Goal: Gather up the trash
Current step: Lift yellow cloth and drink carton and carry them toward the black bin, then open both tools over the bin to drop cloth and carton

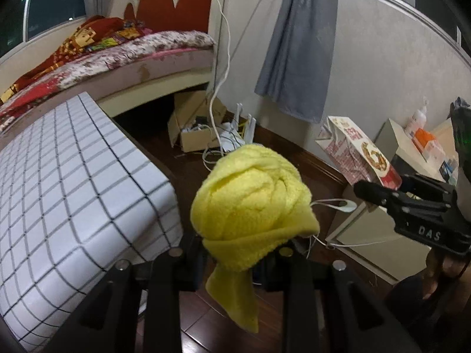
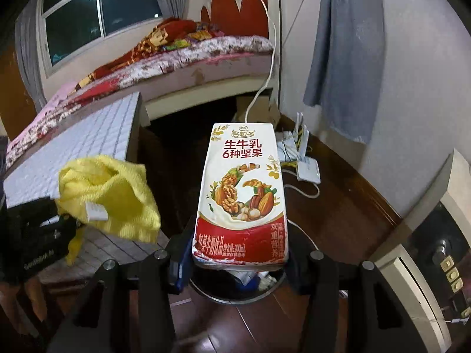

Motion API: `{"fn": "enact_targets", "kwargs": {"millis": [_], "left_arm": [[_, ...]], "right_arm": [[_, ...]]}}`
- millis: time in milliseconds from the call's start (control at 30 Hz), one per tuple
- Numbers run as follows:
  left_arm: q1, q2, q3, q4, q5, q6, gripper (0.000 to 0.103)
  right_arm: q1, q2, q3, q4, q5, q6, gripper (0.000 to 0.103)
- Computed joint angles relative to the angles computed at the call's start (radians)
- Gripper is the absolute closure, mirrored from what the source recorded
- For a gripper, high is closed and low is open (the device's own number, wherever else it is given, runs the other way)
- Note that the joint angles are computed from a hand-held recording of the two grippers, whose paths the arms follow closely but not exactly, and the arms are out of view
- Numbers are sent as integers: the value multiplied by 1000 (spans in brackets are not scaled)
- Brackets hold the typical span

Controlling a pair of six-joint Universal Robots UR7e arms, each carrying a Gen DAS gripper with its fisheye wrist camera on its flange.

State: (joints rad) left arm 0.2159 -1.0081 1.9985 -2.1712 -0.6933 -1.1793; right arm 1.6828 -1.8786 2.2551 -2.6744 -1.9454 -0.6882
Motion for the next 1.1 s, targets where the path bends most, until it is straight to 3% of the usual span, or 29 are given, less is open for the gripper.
{"fn": "enact_targets", "kwargs": {"millis": [300,767,800,833,867,900,933,967,1100], "left_arm": [[57,103,-19,-139,-53,82,74],[166,208,-43,-261,-137,161,73],[178,218,-47,-282,-156,184,71],[186,224,-49,-286,-165,189,60],[192,231,-59,-256,-161,168,32],[192,237,-68,-217,-147,138,19],[185,236,-61,-207,-122,115,5],[179,231,-54,-182,-109,80,1],[156,201,-28,-76,-109,-52,1]], "right_arm": [[-112,15,-7,47,31,-94,50],[-199,234,-51,13,-9,-276,50],[-202,251,-58,18,-12,-281,50],[-205,269,-69,28,-12,-287,50],[-207,291,-77,30,-20,-304,49],[-207,318,-77,-3,-48,-323,44],[-206,342,-69,-59,-80,-337,22],[-211,362,-59,-120,-101,-351,2],[-242,347,-33,-202,-79,-368,1]]}}
